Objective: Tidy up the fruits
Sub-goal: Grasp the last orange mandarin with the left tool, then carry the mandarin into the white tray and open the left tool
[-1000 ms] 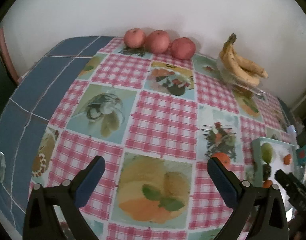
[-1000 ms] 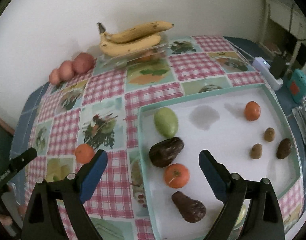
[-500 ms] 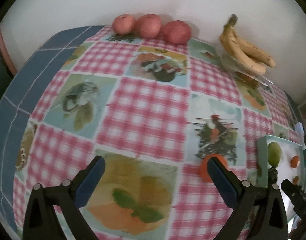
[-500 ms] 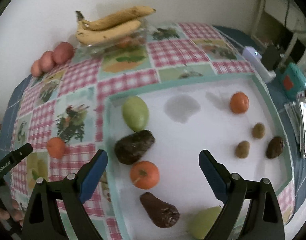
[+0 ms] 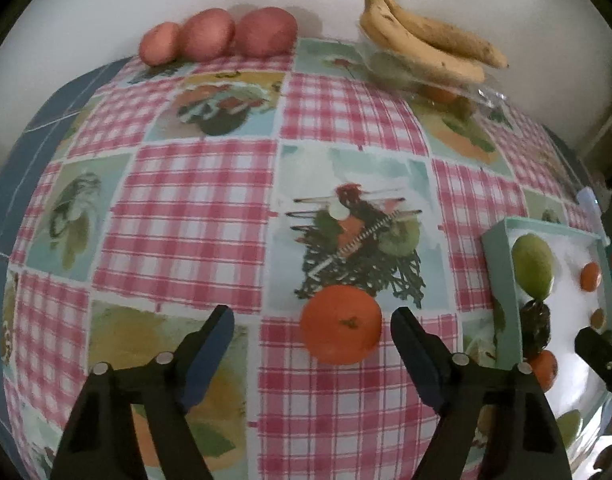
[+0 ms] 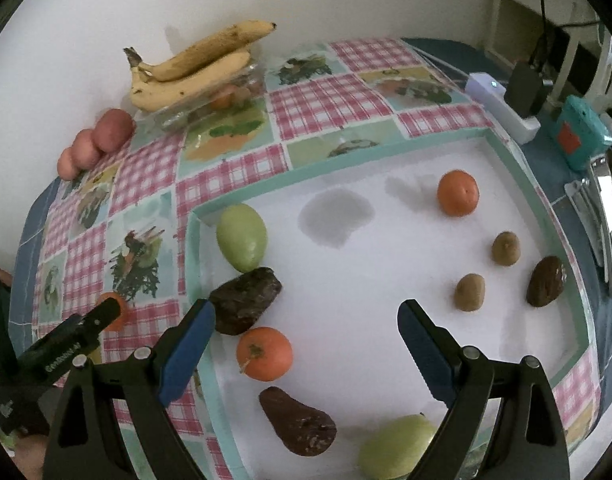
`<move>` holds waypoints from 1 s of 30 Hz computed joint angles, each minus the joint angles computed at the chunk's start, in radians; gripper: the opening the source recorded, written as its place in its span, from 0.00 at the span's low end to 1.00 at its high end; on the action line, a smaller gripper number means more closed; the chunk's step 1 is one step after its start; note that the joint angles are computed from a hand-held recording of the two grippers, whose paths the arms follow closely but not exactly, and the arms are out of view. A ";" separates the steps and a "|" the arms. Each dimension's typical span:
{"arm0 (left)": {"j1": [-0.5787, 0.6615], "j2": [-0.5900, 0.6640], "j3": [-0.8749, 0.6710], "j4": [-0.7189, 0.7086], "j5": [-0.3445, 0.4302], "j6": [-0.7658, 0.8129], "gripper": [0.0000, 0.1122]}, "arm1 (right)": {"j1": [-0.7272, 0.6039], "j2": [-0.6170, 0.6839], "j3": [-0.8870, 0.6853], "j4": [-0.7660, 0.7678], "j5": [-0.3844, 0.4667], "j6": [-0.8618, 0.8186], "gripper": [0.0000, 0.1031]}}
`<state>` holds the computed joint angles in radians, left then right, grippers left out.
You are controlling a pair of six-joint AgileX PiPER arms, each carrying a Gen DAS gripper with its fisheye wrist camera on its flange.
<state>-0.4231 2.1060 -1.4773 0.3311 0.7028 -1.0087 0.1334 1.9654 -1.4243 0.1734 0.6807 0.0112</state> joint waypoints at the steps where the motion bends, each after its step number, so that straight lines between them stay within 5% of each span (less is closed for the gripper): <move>1: -0.004 0.013 -0.012 0.004 0.005 0.002 0.74 | -0.002 0.003 -0.002 0.002 0.004 -0.003 0.90; 8: -0.037 0.054 -0.070 0.064 0.083 -0.013 0.71 | -0.002 0.005 -0.005 0.009 0.006 -0.009 0.90; 15: -0.005 -0.001 0.012 0.075 0.033 -0.067 0.37 | 0.005 0.010 -0.009 -0.016 0.013 0.009 0.90; 30: 0.040 -0.072 0.050 -0.129 -0.066 0.046 0.36 | 0.001 0.014 -0.018 -0.011 0.030 0.001 0.90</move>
